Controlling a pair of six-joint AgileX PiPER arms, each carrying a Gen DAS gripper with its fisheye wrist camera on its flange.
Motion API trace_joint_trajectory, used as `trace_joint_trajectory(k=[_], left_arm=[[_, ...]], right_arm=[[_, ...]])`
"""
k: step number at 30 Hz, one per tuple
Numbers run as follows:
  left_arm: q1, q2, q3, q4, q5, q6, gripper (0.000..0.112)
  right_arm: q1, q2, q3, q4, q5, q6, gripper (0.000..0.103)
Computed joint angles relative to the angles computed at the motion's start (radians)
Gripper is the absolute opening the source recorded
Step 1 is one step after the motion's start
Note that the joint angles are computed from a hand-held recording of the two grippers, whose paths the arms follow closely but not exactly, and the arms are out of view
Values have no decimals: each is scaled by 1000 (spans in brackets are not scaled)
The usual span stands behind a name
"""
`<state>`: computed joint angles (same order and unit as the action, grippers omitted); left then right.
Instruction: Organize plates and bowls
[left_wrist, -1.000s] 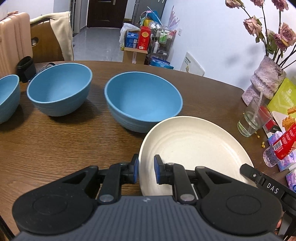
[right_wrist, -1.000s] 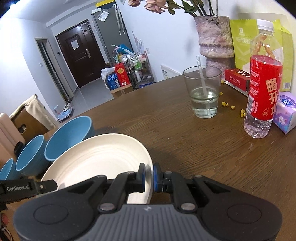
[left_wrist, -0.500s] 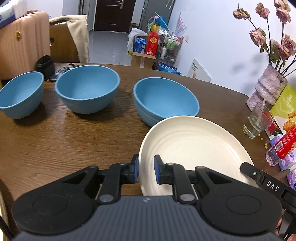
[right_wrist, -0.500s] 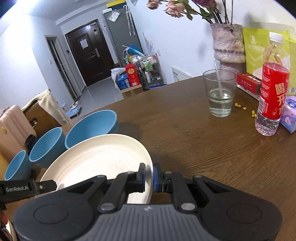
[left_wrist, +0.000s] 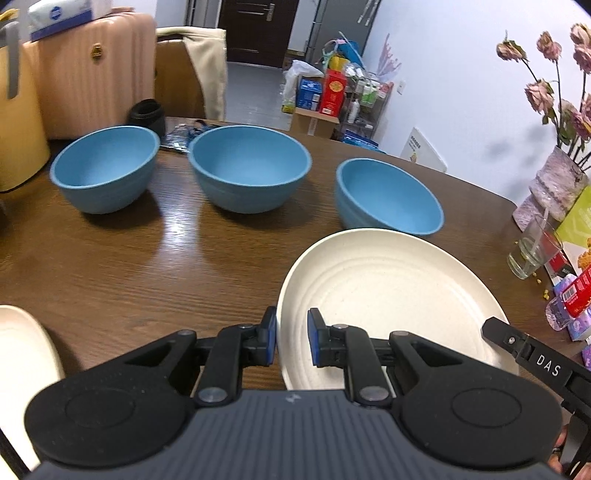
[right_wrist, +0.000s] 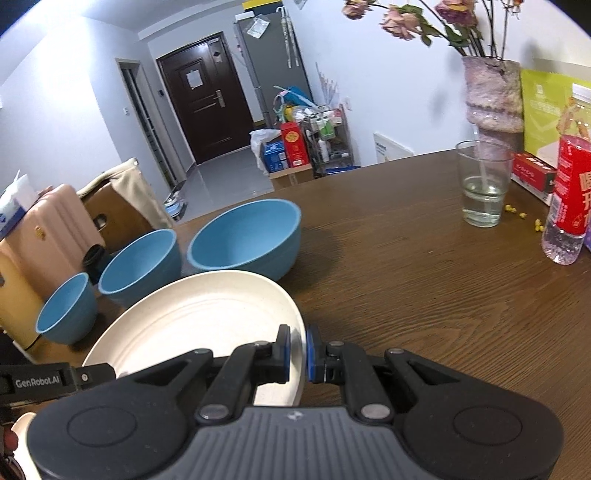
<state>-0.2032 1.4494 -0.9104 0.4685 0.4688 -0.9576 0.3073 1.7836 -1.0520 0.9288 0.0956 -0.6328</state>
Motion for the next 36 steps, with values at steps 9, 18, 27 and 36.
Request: trace_joint_trajectory(k=[9, 18, 27, 36], left_arm=[[96, -127, 92, -59, 7, 93, 17], [245, -231, 156, -204, 19, 294, 17], [444, -319, 208, -412, 34, 583, 17], [683, -385, 241, -653, 79, 934, 17]], right_arm=[[117, -19, 7, -527, -30, 568, 9], [221, -14, -12, -1040, -21, 1107, 9], [345, -7, -31, -1492, 14, 1598, 9], [459, 11, -74, -1656, 64, 1798, 9]])
